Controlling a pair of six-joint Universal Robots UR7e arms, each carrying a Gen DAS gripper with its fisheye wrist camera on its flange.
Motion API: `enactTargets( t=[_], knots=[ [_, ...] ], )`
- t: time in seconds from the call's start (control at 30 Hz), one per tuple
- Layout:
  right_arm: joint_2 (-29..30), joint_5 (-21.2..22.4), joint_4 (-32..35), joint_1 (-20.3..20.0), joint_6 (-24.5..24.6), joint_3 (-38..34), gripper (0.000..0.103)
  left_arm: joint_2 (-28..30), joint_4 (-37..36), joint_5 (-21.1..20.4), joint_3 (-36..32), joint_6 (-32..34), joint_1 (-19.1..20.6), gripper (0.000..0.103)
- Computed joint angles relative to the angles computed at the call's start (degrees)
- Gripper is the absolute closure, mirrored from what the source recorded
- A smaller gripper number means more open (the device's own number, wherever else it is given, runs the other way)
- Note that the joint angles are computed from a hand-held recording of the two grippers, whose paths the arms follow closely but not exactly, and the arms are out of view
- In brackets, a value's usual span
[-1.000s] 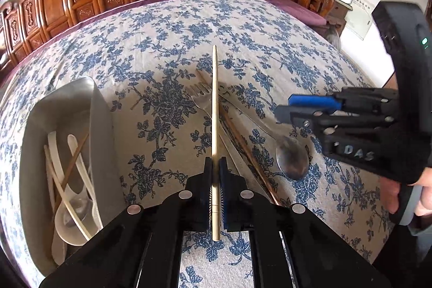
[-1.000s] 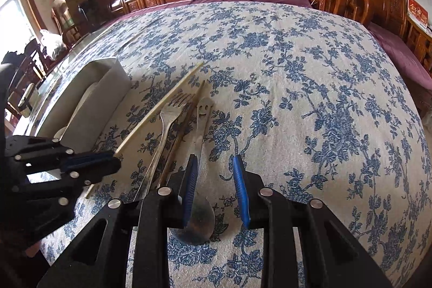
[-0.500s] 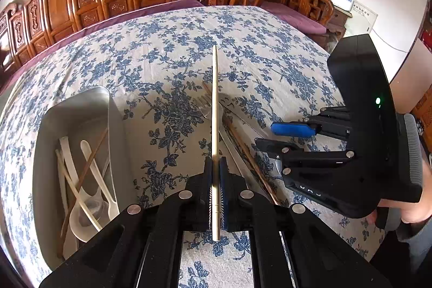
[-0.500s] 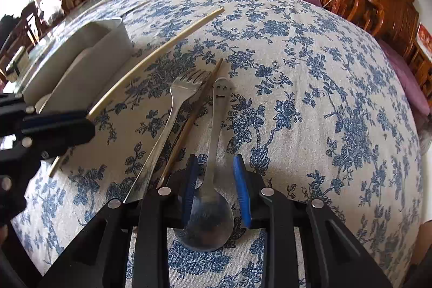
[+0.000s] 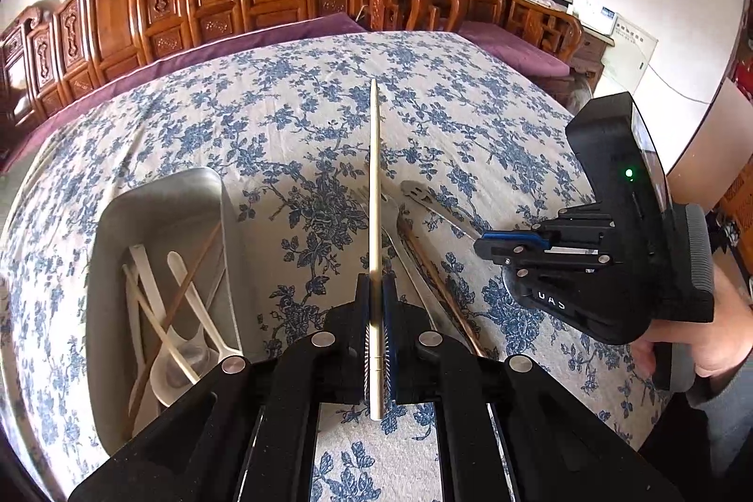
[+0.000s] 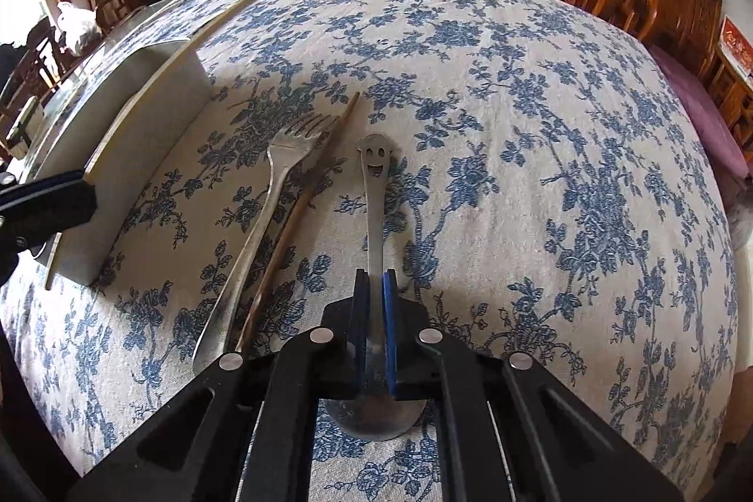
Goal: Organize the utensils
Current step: 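Close the right tool on the smiley-face metal spoon while the left tool holds its chopstick, then lower the left tool's chopstick into the grey tray and open while the right tool holds the spoon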
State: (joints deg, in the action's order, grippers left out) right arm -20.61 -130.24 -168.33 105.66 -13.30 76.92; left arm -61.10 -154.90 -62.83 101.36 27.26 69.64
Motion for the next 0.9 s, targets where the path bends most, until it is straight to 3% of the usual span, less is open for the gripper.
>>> enactTargets(
  t=[0.4,0.9],
  knots=[
    [-1.9,1.6,-6.7,1.3,-1.6,3.4,0.096,-3.3,-1.8,1.1,0.8,-0.2,0.5,0.099],
    [-1.5,3.6,-9.2,3.1,-3.5,3.4,0.096,-6.2,0.5,4.0,0.2,-2.6,3.6,0.099]
  ],
)
